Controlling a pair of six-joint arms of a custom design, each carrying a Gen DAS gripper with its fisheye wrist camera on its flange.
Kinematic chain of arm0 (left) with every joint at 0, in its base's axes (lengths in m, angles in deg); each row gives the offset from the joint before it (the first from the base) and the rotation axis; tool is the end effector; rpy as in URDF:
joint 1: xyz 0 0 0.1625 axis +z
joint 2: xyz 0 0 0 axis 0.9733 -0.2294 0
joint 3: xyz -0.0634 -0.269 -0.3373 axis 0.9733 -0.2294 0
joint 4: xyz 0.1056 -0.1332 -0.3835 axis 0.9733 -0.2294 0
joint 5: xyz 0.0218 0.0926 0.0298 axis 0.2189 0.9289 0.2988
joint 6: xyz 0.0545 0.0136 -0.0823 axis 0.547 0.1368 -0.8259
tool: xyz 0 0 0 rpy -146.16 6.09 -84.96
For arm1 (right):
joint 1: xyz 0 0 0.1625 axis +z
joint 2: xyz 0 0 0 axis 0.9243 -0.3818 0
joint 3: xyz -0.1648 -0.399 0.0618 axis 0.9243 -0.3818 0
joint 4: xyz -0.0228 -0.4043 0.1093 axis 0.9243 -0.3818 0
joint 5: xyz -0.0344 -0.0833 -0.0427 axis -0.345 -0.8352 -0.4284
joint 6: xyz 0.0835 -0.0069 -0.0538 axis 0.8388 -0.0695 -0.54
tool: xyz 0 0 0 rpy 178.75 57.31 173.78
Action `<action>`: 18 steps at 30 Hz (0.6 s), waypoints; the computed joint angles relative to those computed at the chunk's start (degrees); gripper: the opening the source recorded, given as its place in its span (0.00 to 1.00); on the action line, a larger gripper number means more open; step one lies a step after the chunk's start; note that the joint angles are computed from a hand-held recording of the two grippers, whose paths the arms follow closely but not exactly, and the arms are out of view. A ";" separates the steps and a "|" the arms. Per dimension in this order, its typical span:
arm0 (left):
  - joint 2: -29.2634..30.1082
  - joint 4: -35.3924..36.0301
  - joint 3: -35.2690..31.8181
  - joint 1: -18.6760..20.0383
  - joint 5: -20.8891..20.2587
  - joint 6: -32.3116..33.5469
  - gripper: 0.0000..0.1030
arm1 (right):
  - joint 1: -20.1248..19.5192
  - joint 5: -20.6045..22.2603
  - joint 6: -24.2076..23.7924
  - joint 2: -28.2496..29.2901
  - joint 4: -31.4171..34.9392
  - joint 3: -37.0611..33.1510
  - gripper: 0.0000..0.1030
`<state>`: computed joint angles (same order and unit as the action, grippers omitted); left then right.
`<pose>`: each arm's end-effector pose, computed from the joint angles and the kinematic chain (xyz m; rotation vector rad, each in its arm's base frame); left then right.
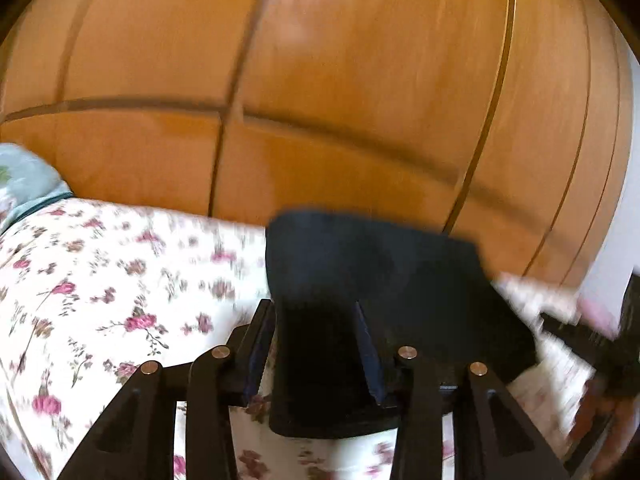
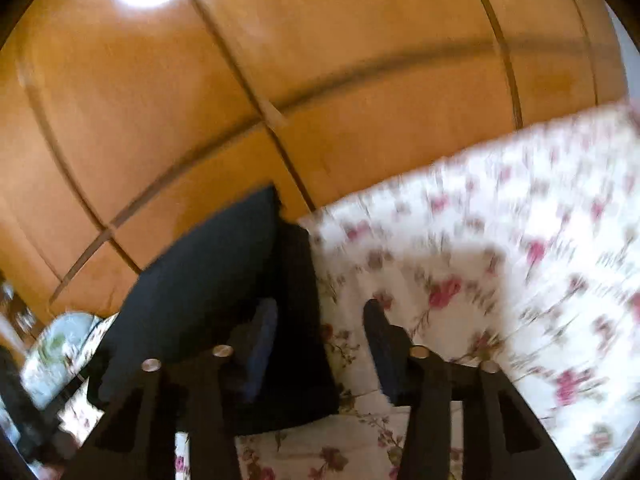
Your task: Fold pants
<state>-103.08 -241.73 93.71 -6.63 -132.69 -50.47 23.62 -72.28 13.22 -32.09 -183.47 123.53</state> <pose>-0.0402 -0.5897 0.1708 0.6552 2.4888 -1.3044 0.1123 -0.5563 0.1135 0.1047 -2.3038 1.4427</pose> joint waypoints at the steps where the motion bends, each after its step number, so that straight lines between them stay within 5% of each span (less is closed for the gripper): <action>1: -0.06 -1.87 0.87 -0.21 -1.03 0.38 0.39 | 0.97 -0.04 -3.34 0.36 -1.74 0.55 0.25; 4: 0.67 1.21 0.97 -1.80 -1.35 5.50 0.39 | 3.08 1.55 -10.13 1.04 1.38 0.56 0.15; 6: 1.51 6.59 -0.36 -2.35 -0.42 8.38 0.35 | 4.14 -1.23 -11.39 2.38 4.28 -1.11 0.13; 10: 3.07 10.66 -1.80 -2.03 1.69 9.93 0.33 | 4.12 -8.49 -9.40 4.18 5.99 -3.56 0.00; 18: 2.39 9.48 0.06 -2.74 3.67 10.57 0.33 | 5.17 -12.31 -10.62 7.02 0.90 -4.45 0.00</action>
